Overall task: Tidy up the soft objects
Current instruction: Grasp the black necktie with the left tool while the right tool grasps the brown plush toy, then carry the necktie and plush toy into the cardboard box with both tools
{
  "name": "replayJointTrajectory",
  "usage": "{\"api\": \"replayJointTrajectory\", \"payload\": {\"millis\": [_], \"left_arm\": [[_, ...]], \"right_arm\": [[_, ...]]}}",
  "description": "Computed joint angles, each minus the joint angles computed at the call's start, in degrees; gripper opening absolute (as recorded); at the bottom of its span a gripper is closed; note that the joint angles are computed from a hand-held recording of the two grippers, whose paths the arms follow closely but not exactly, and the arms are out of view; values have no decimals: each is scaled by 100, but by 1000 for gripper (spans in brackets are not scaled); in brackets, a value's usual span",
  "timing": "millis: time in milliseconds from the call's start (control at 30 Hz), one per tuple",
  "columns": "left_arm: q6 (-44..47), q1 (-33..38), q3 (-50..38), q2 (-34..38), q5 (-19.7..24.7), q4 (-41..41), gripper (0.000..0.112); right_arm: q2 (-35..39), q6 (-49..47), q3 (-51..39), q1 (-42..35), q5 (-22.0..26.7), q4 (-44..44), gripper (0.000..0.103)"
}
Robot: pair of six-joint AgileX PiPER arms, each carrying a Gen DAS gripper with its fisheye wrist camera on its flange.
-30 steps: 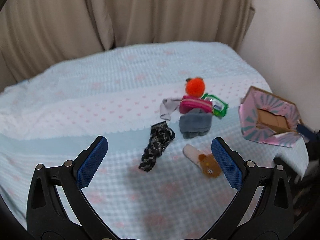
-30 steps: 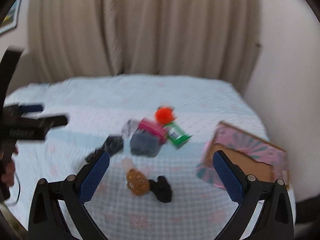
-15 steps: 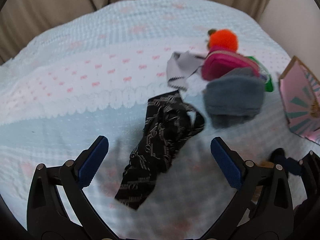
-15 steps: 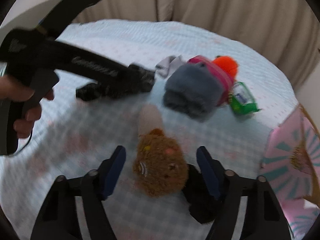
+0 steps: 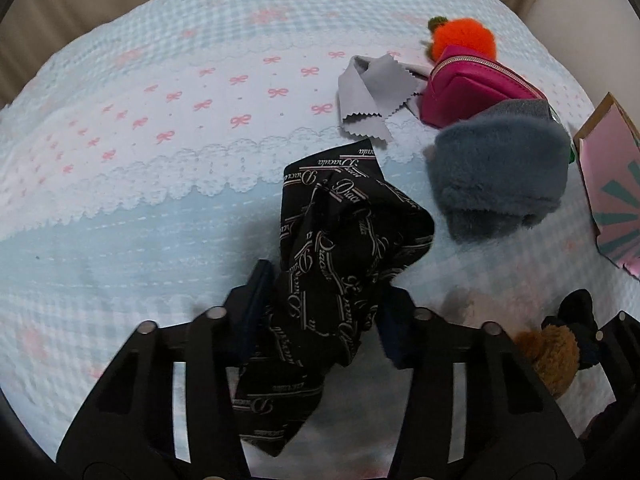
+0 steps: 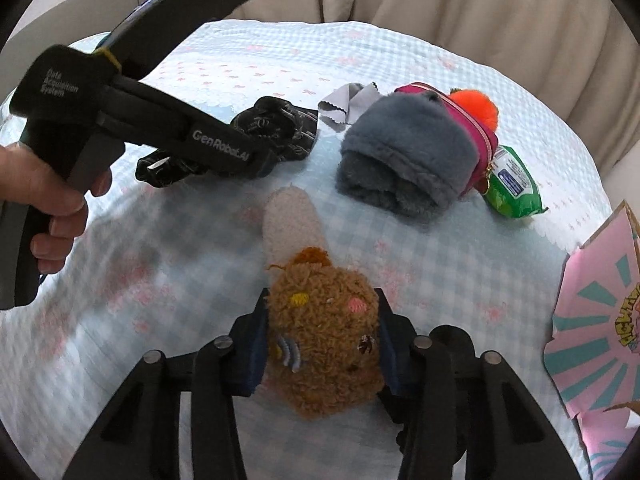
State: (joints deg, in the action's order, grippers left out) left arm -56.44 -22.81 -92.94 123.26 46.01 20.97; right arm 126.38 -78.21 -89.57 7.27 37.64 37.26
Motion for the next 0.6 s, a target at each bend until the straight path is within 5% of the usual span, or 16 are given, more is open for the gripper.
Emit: {"api": "replayJointTrajectory", "payload": {"millis": [333,600], "left_arm": [[-83,-184,485,-735,5,124,38],[239,-607,16,-1565,1149,82,38]], "right_arm": [[-549,651,354,-67,-132,-7,38],[-1622,1783,549,-109,278,-511,38]]}}
